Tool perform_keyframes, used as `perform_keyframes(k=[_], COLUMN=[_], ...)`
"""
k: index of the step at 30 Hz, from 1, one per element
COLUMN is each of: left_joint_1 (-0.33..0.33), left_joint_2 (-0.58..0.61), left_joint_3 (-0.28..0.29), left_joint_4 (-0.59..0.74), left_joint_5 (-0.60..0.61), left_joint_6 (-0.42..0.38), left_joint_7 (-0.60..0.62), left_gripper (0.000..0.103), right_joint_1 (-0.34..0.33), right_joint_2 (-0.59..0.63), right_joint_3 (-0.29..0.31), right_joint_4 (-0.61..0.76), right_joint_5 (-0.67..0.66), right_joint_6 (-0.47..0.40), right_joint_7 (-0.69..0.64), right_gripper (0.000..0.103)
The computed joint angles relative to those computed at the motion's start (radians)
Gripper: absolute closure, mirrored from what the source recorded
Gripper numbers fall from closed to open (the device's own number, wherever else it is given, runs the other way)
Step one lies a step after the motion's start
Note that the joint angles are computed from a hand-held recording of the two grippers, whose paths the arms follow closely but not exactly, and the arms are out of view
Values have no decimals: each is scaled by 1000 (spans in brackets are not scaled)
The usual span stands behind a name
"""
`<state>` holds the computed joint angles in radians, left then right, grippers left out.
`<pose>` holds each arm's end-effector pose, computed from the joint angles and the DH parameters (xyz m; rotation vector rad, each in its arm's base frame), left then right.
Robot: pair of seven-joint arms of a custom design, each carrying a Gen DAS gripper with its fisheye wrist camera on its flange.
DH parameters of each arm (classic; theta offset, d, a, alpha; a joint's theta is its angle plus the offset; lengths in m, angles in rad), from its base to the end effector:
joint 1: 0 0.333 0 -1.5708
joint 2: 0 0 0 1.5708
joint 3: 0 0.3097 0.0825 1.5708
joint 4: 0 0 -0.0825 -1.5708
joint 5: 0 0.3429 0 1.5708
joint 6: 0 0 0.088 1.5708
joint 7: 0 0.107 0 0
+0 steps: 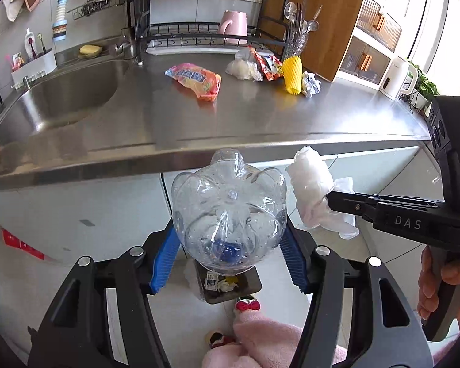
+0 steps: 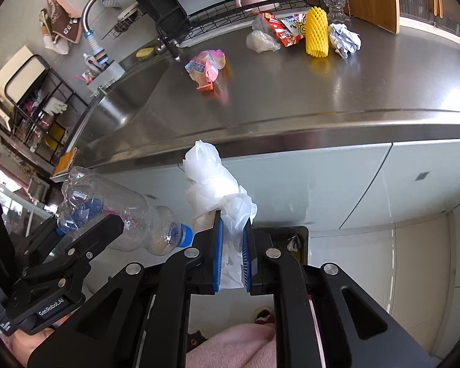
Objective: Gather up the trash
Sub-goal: 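Carry bottle and bag down over the floor bin and release both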
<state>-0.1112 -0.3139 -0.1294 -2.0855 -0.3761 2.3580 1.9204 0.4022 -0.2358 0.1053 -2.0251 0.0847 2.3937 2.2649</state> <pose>0.4521 -0.1249 0.6244 -1.5244 2.3200 -0.8731 0.4287 0.2457 0.6209 -1.5810 1.9858 -0.0807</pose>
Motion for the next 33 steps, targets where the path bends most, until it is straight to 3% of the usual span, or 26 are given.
perform_keyframes(k=[7,18,33], left_joint_1=[5,-6,-38], left_joint_2=[63,347,588], left_joint_3=[-3,-36,-52], left_joint_4=[-64,-108,-25], left_joint_5=[-4,14,107], left_joint_6=[-19,42,76], left_joint_7=[-15,-36,-115], left_gripper=[45,45,45], right_joint_1=[8,-15,-94], right_joint_2=[22,219,484], right_joint_3=[-5,-6,51], right_joint_4=[-80,-158,-59], right_joint_5=[50,154,316], right_joint_6=[-14,56,86], right_joint_7=[0,-35,-131], right_gripper=[91,91,90])
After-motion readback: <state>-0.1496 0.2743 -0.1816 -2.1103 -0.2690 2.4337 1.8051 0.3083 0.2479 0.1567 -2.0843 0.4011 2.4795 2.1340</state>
